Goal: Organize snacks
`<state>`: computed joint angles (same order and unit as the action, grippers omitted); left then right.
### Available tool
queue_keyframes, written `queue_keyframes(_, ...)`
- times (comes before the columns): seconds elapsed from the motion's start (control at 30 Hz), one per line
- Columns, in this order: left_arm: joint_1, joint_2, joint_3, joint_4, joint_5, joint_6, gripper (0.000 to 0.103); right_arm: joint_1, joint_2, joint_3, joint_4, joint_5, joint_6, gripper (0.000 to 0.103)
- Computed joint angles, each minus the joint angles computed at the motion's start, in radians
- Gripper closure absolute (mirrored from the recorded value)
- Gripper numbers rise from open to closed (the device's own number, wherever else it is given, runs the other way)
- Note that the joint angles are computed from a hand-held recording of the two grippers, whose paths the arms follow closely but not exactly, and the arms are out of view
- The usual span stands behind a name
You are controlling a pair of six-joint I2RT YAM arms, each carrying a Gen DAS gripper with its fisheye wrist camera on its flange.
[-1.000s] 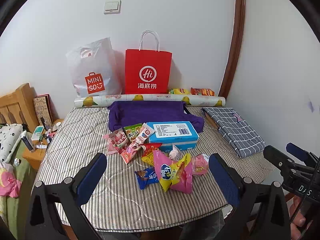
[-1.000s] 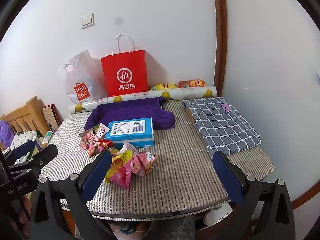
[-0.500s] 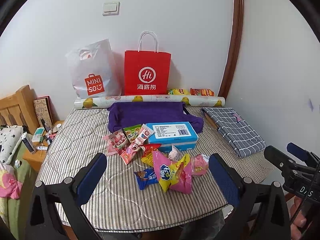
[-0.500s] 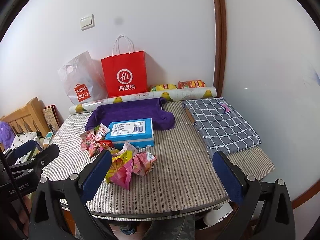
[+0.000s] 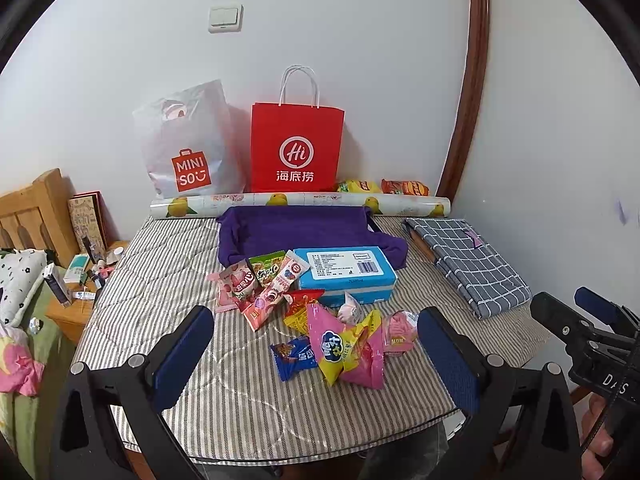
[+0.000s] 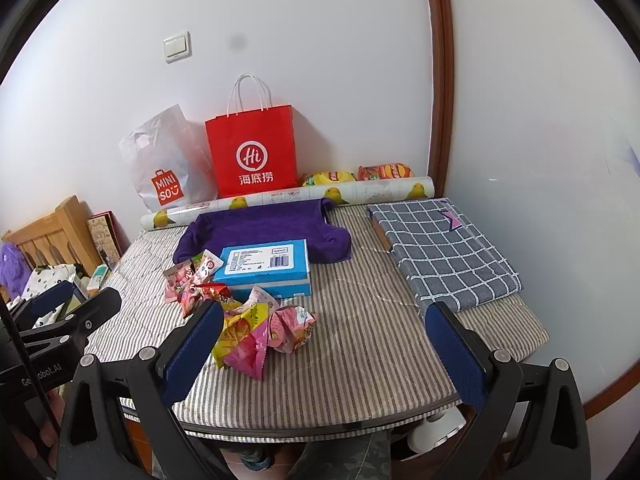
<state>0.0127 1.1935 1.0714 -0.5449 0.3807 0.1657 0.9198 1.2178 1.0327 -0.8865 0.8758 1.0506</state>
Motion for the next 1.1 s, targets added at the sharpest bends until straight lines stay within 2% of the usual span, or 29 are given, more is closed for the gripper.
queue_keyframes(1.1, 0.011, -0.002, 0.002, -0.005, 0.017, -0.004, 0.000, 0.033, 0.015, 0.011, 0.006, 0.011, 0.010, 0.003)
